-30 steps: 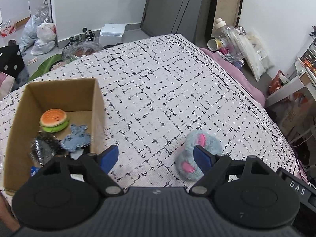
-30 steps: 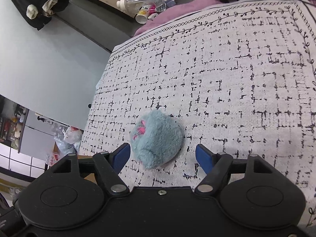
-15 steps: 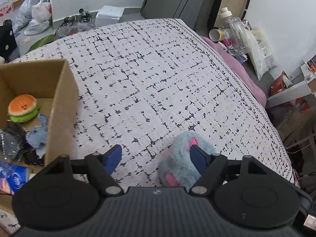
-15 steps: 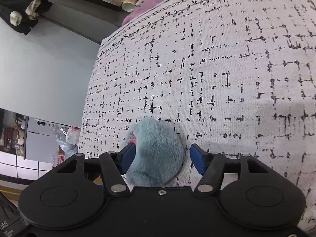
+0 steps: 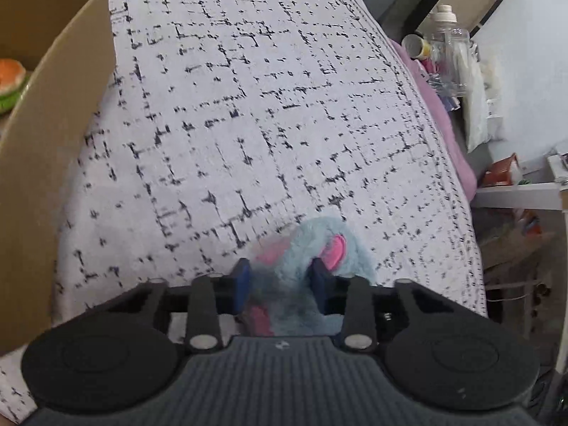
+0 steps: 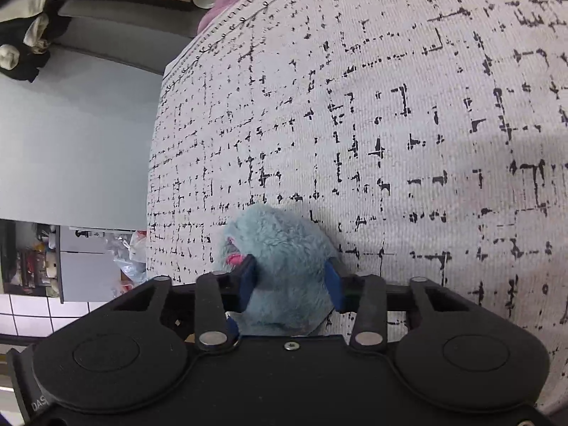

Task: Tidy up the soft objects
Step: 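Grasp the mouse plush with the right tool, then carry the mouse plush with the right tool over the box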

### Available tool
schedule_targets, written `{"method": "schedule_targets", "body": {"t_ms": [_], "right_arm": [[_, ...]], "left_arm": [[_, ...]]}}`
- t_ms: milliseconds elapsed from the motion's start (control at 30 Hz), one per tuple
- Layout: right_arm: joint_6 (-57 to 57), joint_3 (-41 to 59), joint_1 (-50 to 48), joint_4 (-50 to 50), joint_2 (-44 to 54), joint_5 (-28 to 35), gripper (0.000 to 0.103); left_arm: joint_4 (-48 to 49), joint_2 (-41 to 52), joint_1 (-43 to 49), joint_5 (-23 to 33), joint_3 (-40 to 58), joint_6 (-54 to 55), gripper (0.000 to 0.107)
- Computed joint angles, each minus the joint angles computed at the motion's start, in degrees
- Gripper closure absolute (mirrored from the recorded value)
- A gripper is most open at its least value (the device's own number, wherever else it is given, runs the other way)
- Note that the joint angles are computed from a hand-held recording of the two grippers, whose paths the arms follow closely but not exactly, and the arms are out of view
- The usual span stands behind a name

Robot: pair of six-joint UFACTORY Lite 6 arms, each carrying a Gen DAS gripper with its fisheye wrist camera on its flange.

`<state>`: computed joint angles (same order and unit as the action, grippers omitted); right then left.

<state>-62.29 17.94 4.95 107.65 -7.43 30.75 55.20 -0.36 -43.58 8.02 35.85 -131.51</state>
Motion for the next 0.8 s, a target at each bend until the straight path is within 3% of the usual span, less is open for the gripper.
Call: {"method": "schedule_targets", "body": {"t_ms": [233,500,800], "right_arm": [[10.23,-4.2,-0.13,-9.79,-12.02,-1.33,0.077],[34.65,-7.52,4.49,-29.33,-28.59,-5.32,0.078],[62.25,-9.04,12.23,-49.02,-44.0,-6.96,0.078]], "left_arm": [[-4.2,-4.86,-4.52,5.29,-0.39,2.54,0.078],[-8.53,-13.54,-10.12,11.68,-3.61,3.35,0.078],[-10.78,-25.3,-17.78,23.5,-5.63,4.31,0.078]]}}
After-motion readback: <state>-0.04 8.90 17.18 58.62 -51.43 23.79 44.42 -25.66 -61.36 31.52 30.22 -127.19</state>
